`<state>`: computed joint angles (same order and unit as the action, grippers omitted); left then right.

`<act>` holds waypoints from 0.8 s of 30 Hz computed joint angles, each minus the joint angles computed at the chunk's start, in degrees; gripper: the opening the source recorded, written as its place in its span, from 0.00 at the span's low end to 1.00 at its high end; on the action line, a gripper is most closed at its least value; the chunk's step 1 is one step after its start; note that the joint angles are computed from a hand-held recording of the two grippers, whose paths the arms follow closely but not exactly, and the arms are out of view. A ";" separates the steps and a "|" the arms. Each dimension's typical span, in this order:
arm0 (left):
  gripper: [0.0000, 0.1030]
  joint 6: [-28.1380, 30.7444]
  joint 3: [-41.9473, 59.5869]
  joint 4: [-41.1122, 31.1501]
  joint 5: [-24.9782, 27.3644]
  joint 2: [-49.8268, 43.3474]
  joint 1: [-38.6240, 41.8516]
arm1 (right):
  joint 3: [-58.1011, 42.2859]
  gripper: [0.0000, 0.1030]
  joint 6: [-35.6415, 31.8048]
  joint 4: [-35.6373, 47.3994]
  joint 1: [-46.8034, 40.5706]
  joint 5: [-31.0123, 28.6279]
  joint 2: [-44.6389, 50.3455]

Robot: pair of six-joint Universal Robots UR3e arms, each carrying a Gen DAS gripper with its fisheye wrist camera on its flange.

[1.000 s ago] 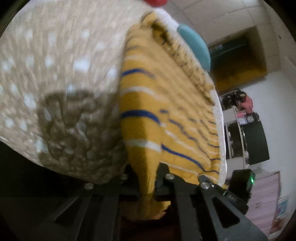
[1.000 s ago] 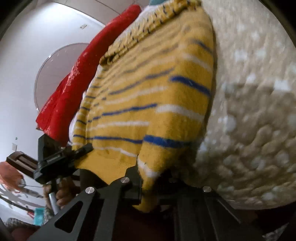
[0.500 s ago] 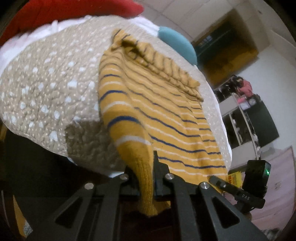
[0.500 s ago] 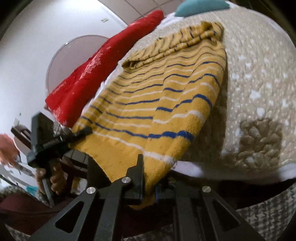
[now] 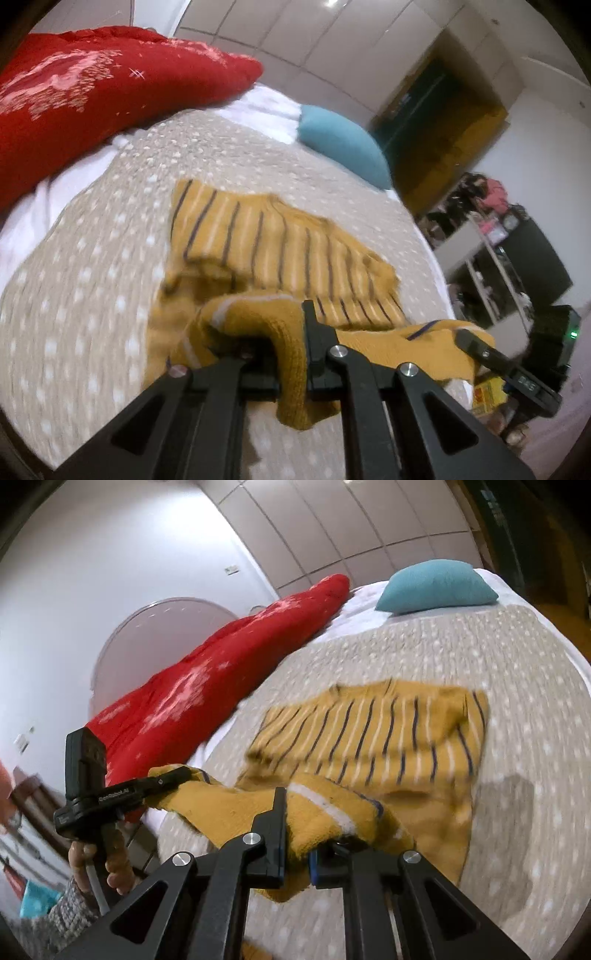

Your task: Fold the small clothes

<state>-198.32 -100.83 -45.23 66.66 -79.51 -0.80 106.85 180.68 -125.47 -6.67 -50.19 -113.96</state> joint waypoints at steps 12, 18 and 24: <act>0.12 1.61 46.51 -14.58 2.64 -42.23 -1.40 | -30.31 0.15 7.58 -5.61 3.34 -6.65 42.16; 0.33 -4.56 53.63 -14.26 -13.96 -50.97 5.37 | -39.44 0.28 16.57 -6.56 -1.67 3.24 56.93; 0.59 -14.74 46.90 -1.37 -27.03 -52.45 9.91 | -40.58 0.42 27.65 -15.31 -3.36 8.67 63.09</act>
<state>-213.07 -53.93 -46.60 39.64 -131.96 9.11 66.27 208.33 -140.79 -10.03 -41.52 -50.86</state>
